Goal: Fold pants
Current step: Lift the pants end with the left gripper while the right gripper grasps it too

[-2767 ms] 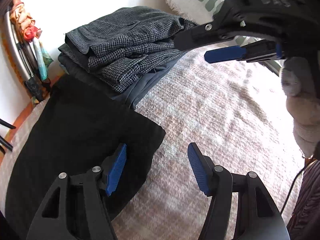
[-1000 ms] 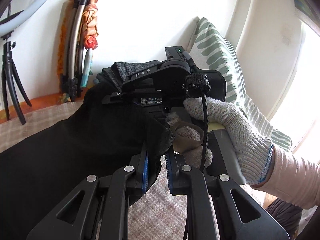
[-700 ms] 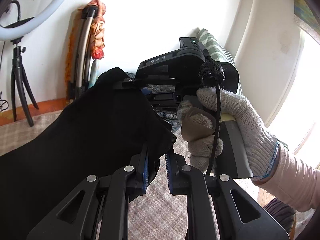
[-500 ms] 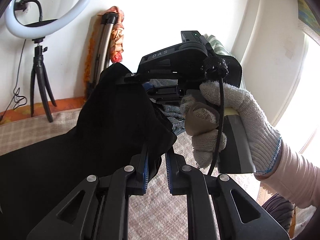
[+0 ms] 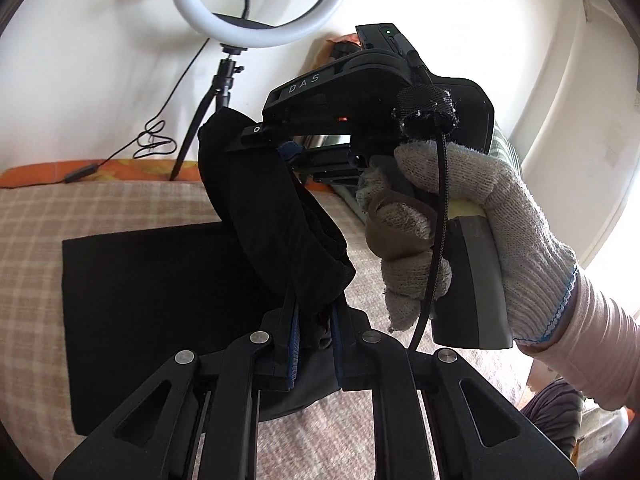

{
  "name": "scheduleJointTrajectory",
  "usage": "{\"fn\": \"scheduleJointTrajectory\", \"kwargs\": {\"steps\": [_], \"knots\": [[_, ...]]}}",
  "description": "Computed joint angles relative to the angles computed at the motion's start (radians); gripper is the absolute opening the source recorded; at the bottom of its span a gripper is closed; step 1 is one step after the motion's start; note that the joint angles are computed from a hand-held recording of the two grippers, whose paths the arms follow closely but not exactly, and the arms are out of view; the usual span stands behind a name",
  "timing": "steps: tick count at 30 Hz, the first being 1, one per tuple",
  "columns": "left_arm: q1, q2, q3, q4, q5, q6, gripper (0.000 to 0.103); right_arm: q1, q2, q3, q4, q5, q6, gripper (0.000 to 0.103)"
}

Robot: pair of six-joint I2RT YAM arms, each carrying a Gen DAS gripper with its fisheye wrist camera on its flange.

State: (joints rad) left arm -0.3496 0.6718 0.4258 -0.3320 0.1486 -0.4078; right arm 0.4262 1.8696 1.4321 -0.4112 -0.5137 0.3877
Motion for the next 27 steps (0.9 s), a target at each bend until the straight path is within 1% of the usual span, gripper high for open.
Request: {"fn": "scheduleJointTrajectory", "kwargs": {"steps": [5,8,10,14,16,18,19,20,21,22,23,25,26,27], "knots": [[0.225,-0.147,-0.078,-0.119,0.162,0.063,0.012,0.135,0.094,0.069,-0.006,0.099,0.015,0.012],[0.37,-0.19,-0.116,-0.168,0.274,0.107,0.011,0.198,0.155,0.106,-0.005,0.141,0.025,0.012],[0.435,-0.191,-0.136,-0.18,0.31,0.135,0.011,0.228,0.198,0.134,-0.007,0.162,0.034,0.012],[0.594,-0.181,-0.17,-0.204,0.428,0.193,0.01,0.265,0.273,0.188,-0.015,0.191,0.054,0.012],[0.615,-0.194,-0.183,-0.214,0.438,0.186,0.009,0.28,0.297,0.213,-0.02,0.208,0.064,0.012],[0.673,-0.181,-0.195,-0.216,0.472,0.21,0.007,0.287,0.328,0.248,-0.03,0.213,0.069,0.012],[0.686,-0.144,-0.189,-0.194,0.479,0.208,0.007,0.29,0.347,0.271,-0.038,0.204,0.068,0.016],[0.711,-0.135,-0.193,-0.198,0.495,0.219,0.007,0.292,0.37,0.303,-0.058,0.181,0.064,0.023],[0.717,-0.106,-0.198,-0.171,0.494,0.215,0.007,0.292,0.392,0.346,-0.1,0.152,0.05,0.029],[0.729,-0.097,-0.199,-0.17,0.493,0.218,0.007,0.288,0.394,0.355,-0.107,0.115,0.038,0.04],[0.742,-0.101,-0.2,-0.181,0.496,0.223,0.007,0.282,0.375,0.334,-0.084,0.074,0.021,0.044],[0.777,-0.11,-0.194,-0.211,0.5,0.235,0.007,0.267,0.303,0.269,-0.049,0.055,-0.031,0.047],[0.81,-0.111,-0.188,-0.232,0.515,0.249,0.007,0.258,0.268,0.24,-0.035,0.05,-0.051,0.055],[0.845,-0.114,-0.183,-0.257,0.535,0.269,0.007,0.248,0.23,0.209,-0.025,0.041,-0.067,0.059]]}}
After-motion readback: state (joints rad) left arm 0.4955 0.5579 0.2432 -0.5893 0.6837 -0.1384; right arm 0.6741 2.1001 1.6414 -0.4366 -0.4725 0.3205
